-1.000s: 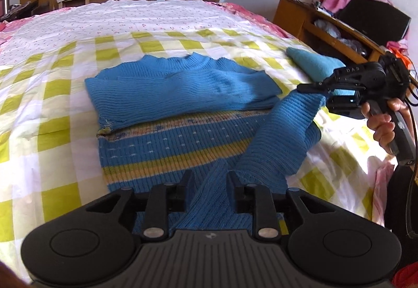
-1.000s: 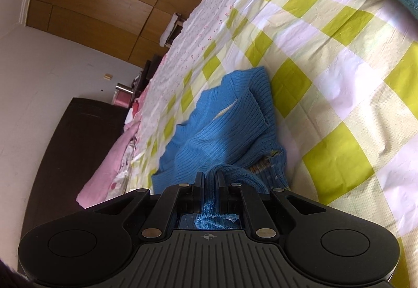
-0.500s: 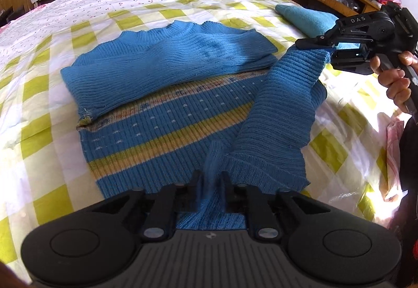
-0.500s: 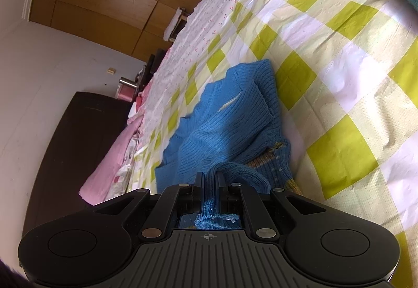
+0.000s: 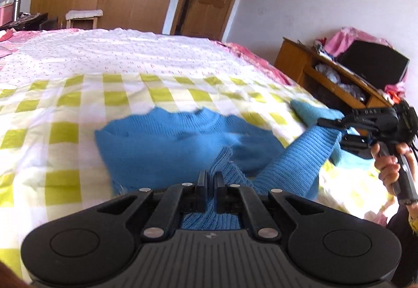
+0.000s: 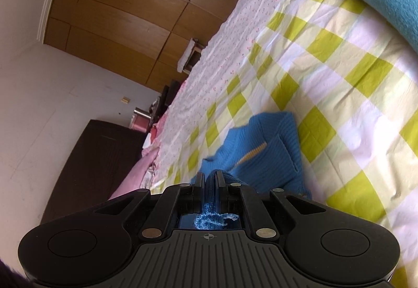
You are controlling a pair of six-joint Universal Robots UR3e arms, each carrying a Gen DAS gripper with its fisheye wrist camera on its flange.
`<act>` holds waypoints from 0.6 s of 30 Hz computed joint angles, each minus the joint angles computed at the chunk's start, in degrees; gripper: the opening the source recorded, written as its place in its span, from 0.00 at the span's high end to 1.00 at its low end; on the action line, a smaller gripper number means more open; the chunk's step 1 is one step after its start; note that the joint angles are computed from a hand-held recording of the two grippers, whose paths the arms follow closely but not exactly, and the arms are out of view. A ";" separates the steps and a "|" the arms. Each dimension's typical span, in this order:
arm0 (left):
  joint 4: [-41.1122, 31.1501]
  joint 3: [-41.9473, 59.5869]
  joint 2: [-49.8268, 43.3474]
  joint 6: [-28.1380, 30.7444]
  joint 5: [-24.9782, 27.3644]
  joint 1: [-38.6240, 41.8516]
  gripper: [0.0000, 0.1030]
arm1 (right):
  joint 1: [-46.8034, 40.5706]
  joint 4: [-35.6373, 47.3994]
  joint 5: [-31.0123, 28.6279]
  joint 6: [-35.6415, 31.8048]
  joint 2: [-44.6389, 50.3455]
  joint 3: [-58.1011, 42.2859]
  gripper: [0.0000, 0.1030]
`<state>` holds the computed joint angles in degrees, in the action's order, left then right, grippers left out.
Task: Fold small clothes
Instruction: 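Lift the hem with both grippers and fold it over onto the collar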
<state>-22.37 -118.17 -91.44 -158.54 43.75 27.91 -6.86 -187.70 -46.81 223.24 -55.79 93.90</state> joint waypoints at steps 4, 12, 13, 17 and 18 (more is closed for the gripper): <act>11.02 9.25 -12.74 -9.93 3.65 -2.05 0.89 | 2.00 6.26 -4.40 1.11 6.38 -13.15 0.92; 20.26 21.34 -29.40 -24.90 11.58 -3.72 0.89 | 6.76 21.54 -12.52 1.65 23.00 -44.01 0.94; 19.99 21.87 -30.10 -25.10 12.24 -3.79 0.89 | 7.25 23.15 -14.00 0.17 23.74 -45.85 0.92; 19.95 20.87 -30.82 -23.90 12.53 -3.70 0.89 | 8.06 25.78 -14.79 -10.03 21.52 -42.88 0.90; 20.22 20.50 -30.89 -23.84 12.44 -3.68 0.89 | 8.60 26.12 -16.53 -13.14 20.54 -41.39 0.90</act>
<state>-2.16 -97.67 -122.33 -182.38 56.19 24.23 1.74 -161.58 -63.34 210.09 -35.25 52.51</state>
